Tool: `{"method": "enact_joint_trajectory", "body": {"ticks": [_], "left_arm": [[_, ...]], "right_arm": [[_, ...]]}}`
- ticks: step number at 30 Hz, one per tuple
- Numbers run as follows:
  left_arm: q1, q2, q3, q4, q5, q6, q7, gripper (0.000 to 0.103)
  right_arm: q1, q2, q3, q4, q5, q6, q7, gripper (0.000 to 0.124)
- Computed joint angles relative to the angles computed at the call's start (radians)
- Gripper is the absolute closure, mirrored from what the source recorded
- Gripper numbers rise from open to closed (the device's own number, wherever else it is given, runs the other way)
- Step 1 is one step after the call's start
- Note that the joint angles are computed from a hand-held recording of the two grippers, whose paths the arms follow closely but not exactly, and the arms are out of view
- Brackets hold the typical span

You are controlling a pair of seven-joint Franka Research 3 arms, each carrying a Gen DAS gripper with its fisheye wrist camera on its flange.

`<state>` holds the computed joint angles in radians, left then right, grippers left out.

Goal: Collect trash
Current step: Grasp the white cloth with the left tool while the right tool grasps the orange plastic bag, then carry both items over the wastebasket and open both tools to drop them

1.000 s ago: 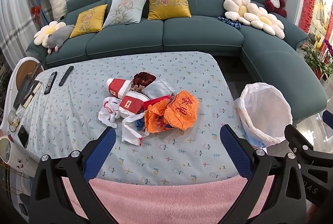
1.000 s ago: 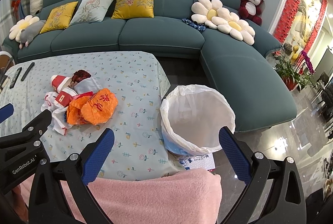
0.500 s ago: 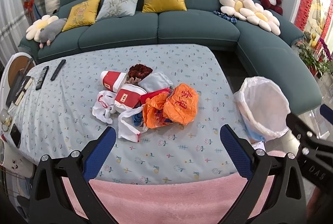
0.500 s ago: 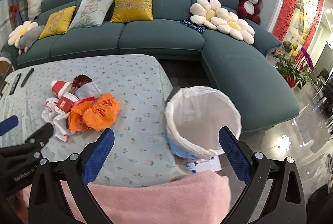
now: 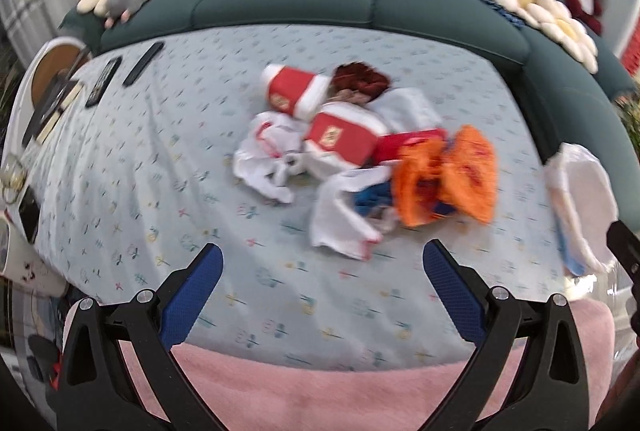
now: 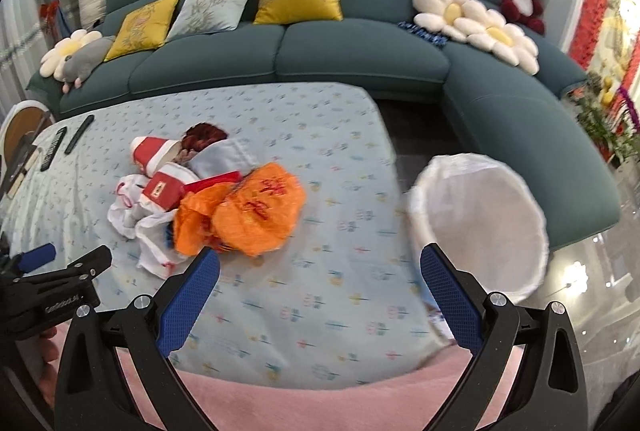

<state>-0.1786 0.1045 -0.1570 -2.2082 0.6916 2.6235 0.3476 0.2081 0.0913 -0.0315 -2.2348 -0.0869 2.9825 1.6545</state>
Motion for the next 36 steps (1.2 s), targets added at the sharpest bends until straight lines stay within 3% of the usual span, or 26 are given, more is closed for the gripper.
{"method": "enact_joint_trajectory", "body": {"ticks": [6, 11, 14, 20, 24, 25, 27, 28, 29, 31, 36], "left_arm": [[0.034, 0.073, 0.023, 0.01, -0.045, 0.085, 0.078, 0.007], [0.029, 0.165, 0.046, 0.068, -0.064, 0.142, 0.135, 0.008], [0.031, 0.216, 0.053, 0.11, -0.094, 0.159, 0.174, 0.008], [0.065, 0.281, 0.039, 0.143, -0.221, 0.223, 0.273, 0.019], [0.094, 0.302, 0.01, 0.149, -0.308, 0.25, 0.36, 0.045], [0.102, 0.305, 0.002, 0.148, -0.332, 0.257, 0.381, 0.049], [0.103, 0.304, 0.001, 0.14, -0.362, 0.28, 0.401, 0.072], [0.103, 0.303, 0.0, 0.139, -0.374, 0.282, 0.413, 0.078], [0.098, 0.3, 0.004, 0.138, -0.381, 0.282, 0.417, 0.081], [0.072, 0.284, 0.032, 0.125, -0.371, 0.292, 0.4, 0.089], [0.042, 0.243, 0.063, 0.107, -0.344, 0.297, 0.371, 0.093]], "right_arm": [[0.002, 0.11, 0.051, 0.083, 0.165, -0.008, -0.114, 0.028], [0.077, 0.203, 0.0, 0.154, 0.112, -0.023, -0.104, 0.03], [0.084, 0.259, 0.007, 0.206, 0.117, -0.065, -0.137, 0.038], [0.098, 0.34, 0.003, 0.282, 0.136, -0.117, -0.164, 0.044], [0.103, 0.376, 0.002, 0.322, 0.142, -0.144, -0.175, 0.057], [0.104, 0.384, 0.003, 0.334, 0.145, -0.154, -0.177, 0.064], [0.078, 0.396, 0.033, 0.354, 0.18, -0.174, -0.21, 0.077], [0.071, 0.401, 0.041, 0.364, 0.192, -0.185, -0.223, 0.088], [0.066, 0.403, 0.047, 0.37, 0.203, -0.194, -0.234, 0.091], [0.059, 0.401, 0.057, 0.373, 0.223, -0.199, -0.257, 0.11], [0.055, 0.356, 0.061, 0.342, 0.251, -0.174, -0.289, 0.117]]}}
